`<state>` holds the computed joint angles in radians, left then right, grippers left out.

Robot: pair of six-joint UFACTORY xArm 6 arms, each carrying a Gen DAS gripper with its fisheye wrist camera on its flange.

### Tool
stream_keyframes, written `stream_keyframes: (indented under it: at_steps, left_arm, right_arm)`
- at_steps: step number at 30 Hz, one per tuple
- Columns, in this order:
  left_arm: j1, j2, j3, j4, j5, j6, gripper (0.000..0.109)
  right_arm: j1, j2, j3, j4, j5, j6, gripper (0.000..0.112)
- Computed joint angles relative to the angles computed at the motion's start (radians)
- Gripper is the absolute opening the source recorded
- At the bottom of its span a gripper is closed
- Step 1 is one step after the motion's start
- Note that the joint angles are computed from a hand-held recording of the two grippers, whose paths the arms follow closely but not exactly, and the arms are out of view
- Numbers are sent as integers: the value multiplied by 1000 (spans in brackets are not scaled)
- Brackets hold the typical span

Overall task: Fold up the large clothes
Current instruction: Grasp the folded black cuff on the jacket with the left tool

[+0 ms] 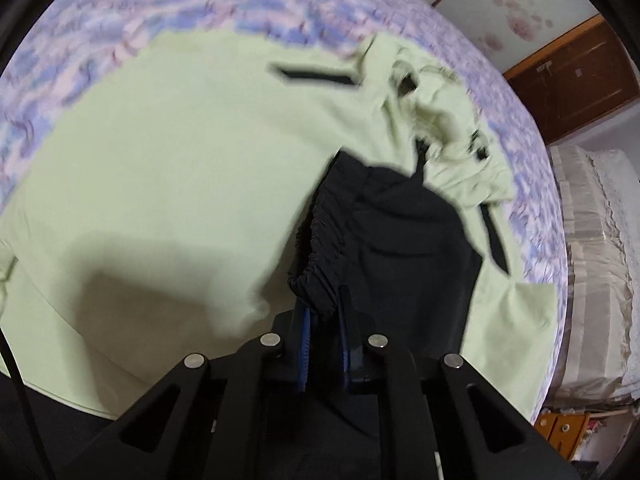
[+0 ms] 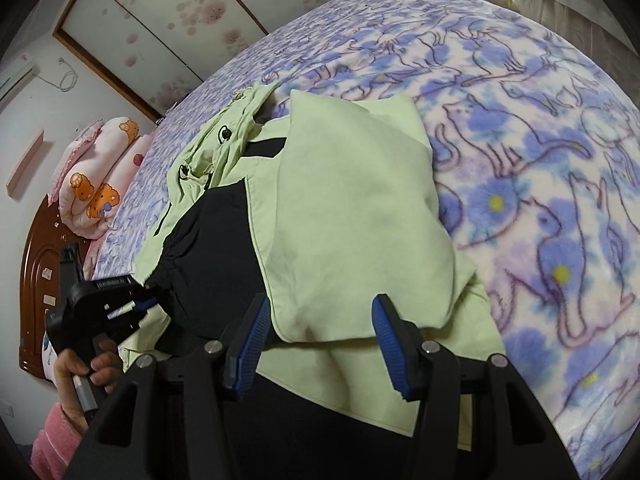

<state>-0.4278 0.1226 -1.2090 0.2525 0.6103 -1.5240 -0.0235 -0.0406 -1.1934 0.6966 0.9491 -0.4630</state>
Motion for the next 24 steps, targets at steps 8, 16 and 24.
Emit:
stream_keyframes:
  at_steps: [8,16,24]
  left_arm:
    - [-15,5,-202,265,276,-68,9]
    - [26,-61,-81,265,261,-142,9]
    - [15,-43,-27,209,318,-152,9]
  right_arm:
    - [9,-1,-20,61,29,-117,53]
    - [102,48,-31,108,4,-196,27]
    - [209,158,-102,24,31,-121,0]
